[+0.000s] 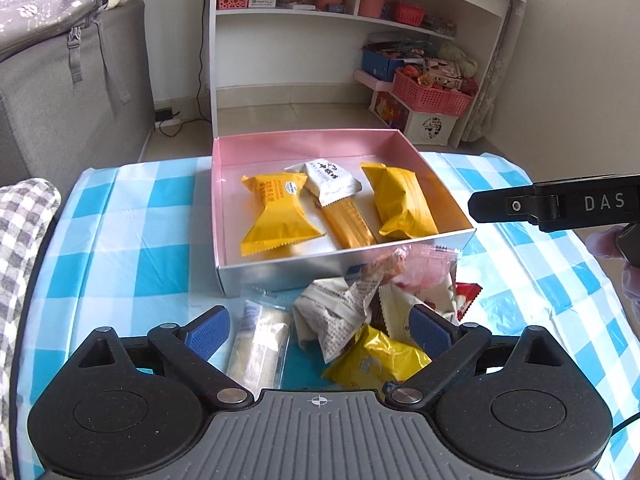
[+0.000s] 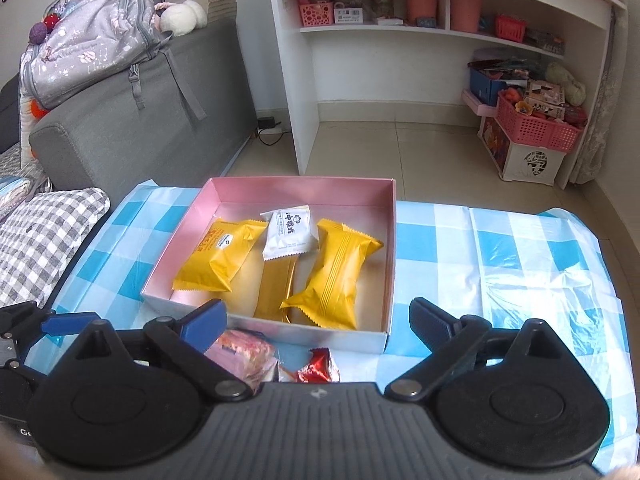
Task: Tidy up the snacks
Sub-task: 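Withdraw both grippers from the box toward the remaining snacks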
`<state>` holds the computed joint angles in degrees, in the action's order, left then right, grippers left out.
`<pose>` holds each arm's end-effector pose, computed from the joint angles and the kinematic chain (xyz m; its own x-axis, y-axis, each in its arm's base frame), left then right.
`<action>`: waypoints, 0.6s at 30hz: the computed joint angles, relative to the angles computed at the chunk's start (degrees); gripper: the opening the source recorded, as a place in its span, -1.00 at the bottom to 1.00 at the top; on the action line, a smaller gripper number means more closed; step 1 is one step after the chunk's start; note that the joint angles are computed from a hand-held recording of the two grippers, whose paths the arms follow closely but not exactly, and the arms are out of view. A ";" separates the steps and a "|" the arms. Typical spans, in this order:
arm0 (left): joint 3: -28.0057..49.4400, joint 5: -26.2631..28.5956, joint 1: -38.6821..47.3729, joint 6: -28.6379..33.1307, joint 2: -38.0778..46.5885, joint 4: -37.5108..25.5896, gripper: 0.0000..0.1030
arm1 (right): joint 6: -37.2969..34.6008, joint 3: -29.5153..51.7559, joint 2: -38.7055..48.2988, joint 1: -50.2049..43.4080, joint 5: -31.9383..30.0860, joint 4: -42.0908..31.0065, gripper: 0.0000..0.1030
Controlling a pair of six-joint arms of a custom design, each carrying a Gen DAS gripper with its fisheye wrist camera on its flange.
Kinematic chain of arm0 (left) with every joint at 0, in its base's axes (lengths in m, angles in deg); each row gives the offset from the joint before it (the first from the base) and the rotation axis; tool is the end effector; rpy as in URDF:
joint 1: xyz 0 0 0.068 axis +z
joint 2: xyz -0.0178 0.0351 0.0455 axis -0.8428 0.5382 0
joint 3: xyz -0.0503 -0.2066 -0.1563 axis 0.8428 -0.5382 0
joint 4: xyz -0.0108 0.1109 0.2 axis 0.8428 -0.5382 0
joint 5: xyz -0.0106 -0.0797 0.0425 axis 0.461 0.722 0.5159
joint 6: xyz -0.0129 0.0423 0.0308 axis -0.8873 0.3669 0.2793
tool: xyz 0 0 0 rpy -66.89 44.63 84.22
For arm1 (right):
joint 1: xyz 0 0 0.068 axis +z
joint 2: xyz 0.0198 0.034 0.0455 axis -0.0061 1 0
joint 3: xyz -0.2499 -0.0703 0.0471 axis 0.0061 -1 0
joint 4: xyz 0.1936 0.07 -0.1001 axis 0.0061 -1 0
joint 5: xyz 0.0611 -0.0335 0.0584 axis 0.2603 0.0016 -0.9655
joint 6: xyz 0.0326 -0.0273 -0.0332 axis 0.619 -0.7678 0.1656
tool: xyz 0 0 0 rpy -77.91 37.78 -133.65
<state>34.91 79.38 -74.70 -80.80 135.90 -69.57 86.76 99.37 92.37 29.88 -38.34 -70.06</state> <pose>0.2909 -0.0959 0.1586 -0.7345 0.2052 -0.6468 0.3681 0.9213 -0.1257 0.3106 0.1723 0.2051 -0.7362 0.0206 -0.6765 -0.0849 0.9888 0.1226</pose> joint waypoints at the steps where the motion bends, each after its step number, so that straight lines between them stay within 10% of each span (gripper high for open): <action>1: -1.07 -0.16 0.02 -0.09 -0.69 0.16 0.89 | 0.18 -0.97 -0.56 0.50 0.62 0.41 0.91; 18: -16.00 -0.96 3.83 0.52 -5.03 10.24 0.91 | 3.91 -14.76 -4.17 8.74 7.60 8.86 0.99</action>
<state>18.92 78.43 -70.88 -80.28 130.87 -59.33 90.66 84.61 88.20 38.62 -30.74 -61.20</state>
